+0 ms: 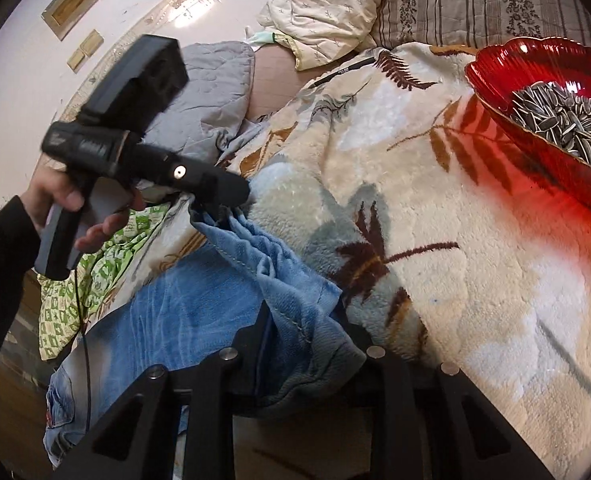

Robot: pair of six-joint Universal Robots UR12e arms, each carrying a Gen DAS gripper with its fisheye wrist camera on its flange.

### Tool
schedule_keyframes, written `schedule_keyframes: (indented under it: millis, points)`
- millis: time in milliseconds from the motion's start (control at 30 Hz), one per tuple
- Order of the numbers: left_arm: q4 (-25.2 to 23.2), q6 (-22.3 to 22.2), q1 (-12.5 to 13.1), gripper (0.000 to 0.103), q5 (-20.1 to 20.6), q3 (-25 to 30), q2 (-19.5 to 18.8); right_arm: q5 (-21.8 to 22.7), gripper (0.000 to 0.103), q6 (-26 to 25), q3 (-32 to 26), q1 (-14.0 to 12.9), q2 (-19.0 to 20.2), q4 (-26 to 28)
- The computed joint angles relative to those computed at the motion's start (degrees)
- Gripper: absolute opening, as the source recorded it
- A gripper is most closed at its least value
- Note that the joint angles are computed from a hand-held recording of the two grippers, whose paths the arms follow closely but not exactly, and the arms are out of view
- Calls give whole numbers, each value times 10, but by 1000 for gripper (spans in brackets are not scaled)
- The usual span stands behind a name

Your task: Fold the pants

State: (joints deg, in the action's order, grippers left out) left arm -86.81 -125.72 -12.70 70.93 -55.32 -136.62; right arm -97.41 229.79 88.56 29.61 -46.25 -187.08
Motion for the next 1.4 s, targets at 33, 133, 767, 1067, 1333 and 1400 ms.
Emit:
schedule_keyframes:
  millis: [33, 133, 767, 1067, 1333, 1400]
  points:
    - [-10, -1, 0, 97, -3, 4, -3, -1, 27, 0, 0, 0, 0, 0]
    - [-15, -6, 3, 92, -23, 6, -4, -3, 27, 1, 0, 1, 0, 2]
    - [40, -111, -3, 15, 21, -2, -3, -9, 27, 0, -2, 2, 0, 7]
    - [105, -128, 22, 14, -26, -70, 51, -43, 23, -22, -2, 13, -4, 0]
    - [173, -148, 63, 14, -107, -156, 118, -182, 21, -170, -31, 60, -5, -17]
    - [192, -157, 71, 14, -109, -177, 132, -222, 21, -230, -53, 78, 3, -22]
